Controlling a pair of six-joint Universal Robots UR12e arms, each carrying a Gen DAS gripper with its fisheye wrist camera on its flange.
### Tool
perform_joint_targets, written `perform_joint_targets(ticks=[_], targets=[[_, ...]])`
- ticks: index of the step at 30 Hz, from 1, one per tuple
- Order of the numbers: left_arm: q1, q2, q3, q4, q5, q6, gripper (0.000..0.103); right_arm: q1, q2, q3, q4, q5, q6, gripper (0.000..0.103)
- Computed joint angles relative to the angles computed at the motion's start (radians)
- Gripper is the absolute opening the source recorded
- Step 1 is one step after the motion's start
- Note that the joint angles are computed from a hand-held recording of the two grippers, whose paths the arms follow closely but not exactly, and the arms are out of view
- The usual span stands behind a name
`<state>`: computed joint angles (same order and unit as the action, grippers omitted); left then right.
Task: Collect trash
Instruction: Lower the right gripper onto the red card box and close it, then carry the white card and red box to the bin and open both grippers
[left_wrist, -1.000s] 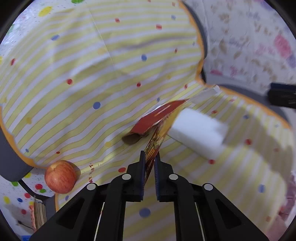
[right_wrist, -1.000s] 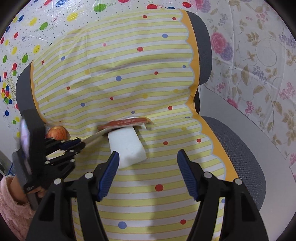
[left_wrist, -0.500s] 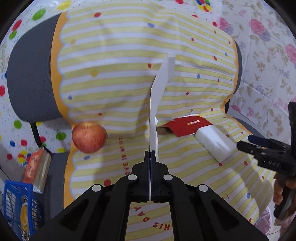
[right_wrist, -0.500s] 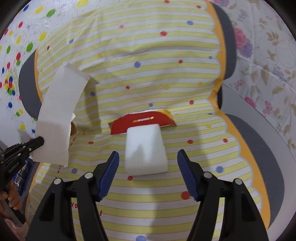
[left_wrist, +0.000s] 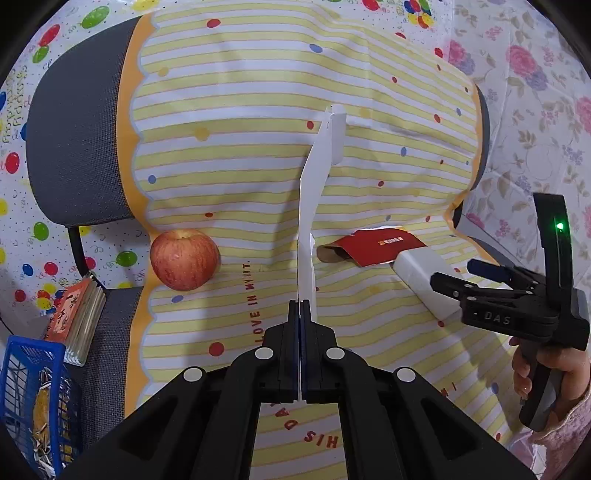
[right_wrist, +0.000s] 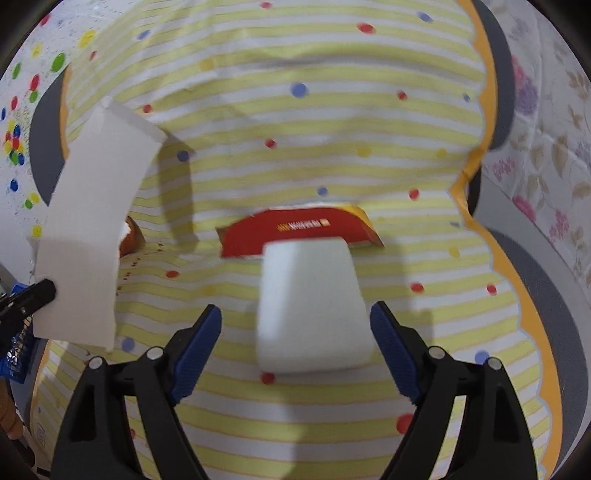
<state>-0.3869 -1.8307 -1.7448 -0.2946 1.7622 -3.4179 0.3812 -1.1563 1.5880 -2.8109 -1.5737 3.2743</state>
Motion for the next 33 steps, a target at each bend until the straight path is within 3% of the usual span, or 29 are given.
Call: perform_joint_targets(ticks=[5,9,20,22,25,27,33], targets=[[0.007,-0.009,0.005,0.018,0.023,0.012,0.001,0.035,0.064,-0.101,0.066,-0.056,-0.069,0.081],[0.018,-0.009,0.003,0.033,0.033,0.015,0.001,0.056,0.123,-0.192,0.14,-0.12,-0.076,0.081],[0.053,-0.02,0.006,0.061,-0.014,0.007,0.001,0.099,0.262,-0.415,0.36,-0.329,-0.125,0.076],[0.055,-0.022,0.007,0.061,-0.019,0.007,0.001,0.104,0.275,-0.436,0.383,-0.364,-0.129,0.071],[0.05,-0.018,0.006,0.06,-0.018,0.006,0.001,0.109,0.273,-0.437,0.382,-0.382,-0.149,0.051],[0.046,-0.011,0.002,0.064,-0.013,0.009,0.001,0.117,0.268,-0.427,0.352,-0.425,-0.183,0.015],[0.024,0.017,-0.015,0.081,0.003,0.018,0.001,0.102,0.158,-0.289,0.101,-0.414,-0.192,0.003]])
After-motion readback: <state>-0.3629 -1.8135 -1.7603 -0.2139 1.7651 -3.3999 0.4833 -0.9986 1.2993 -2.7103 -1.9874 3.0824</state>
